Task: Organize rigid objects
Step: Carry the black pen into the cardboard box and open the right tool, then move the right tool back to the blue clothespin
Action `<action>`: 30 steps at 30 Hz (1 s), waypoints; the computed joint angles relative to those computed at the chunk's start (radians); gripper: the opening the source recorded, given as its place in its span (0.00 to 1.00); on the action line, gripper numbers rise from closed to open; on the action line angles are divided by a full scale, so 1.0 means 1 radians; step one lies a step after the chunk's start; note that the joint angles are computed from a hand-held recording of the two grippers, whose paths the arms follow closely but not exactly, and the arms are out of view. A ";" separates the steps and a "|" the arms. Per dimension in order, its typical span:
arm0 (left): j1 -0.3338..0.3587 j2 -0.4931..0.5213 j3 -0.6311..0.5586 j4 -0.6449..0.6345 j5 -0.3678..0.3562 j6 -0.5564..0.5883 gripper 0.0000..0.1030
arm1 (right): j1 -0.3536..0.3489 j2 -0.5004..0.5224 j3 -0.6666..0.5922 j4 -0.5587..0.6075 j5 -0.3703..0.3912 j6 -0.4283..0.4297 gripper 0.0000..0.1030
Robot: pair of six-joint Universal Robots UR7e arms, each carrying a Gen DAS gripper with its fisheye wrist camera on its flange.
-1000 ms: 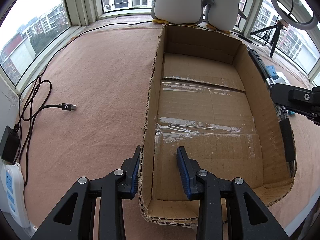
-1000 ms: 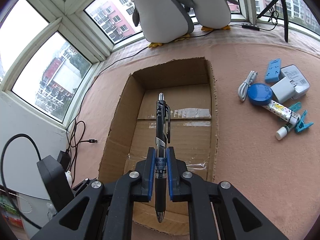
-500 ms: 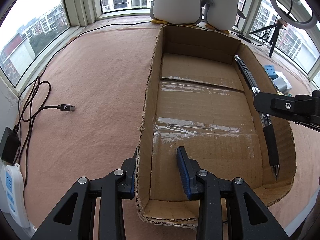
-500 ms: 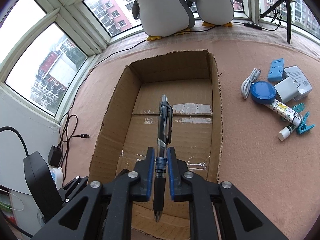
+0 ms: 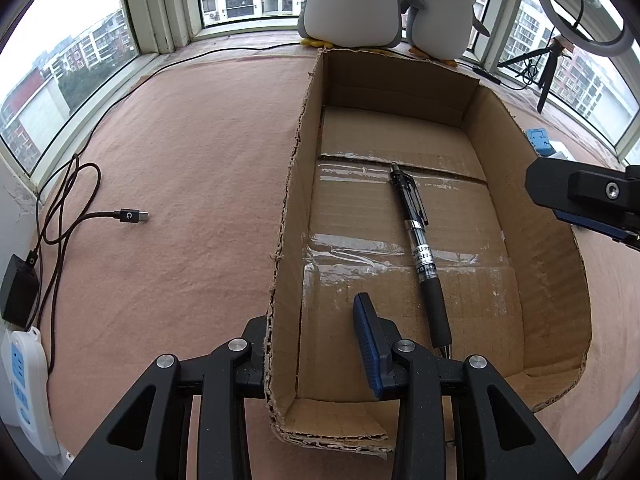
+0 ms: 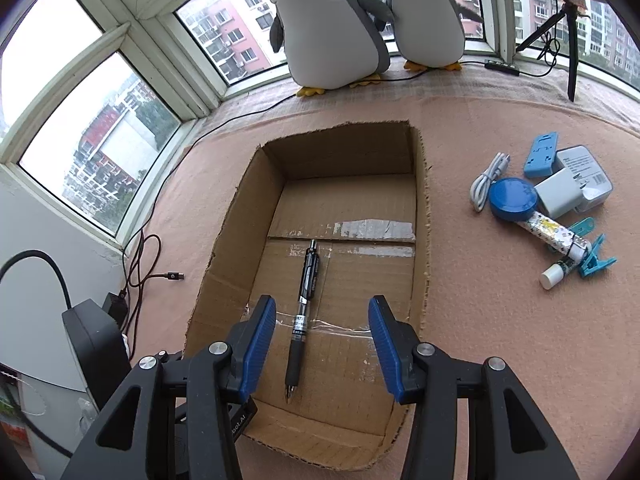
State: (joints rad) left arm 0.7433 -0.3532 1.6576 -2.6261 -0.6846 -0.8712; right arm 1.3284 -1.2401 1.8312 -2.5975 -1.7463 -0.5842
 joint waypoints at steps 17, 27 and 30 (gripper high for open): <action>0.000 0.002 -0.002 0.006 0.004 -0.003 0.35 | -0.167 -0.127 -0.044 -0.055 0.078 -0.130 0.60; -0.003 0.006 -0.010 0.027 0.012 -0.033 0.35 | -0.240 -0.065 -0.115 -0.126 0.020 -0.434 0.66; -0.003 0.005 -0.011 0.034 0.014 -0.046 0.35 | -0.259 -0.043 -0.156 -0.079 0.026 -0.436 0.66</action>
State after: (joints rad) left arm 0.7399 -0.3477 1.6470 -2.5920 -0.6706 -0.9171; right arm 1.0692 -1.2835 1.6754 -2.6765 -1.7206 -1.0201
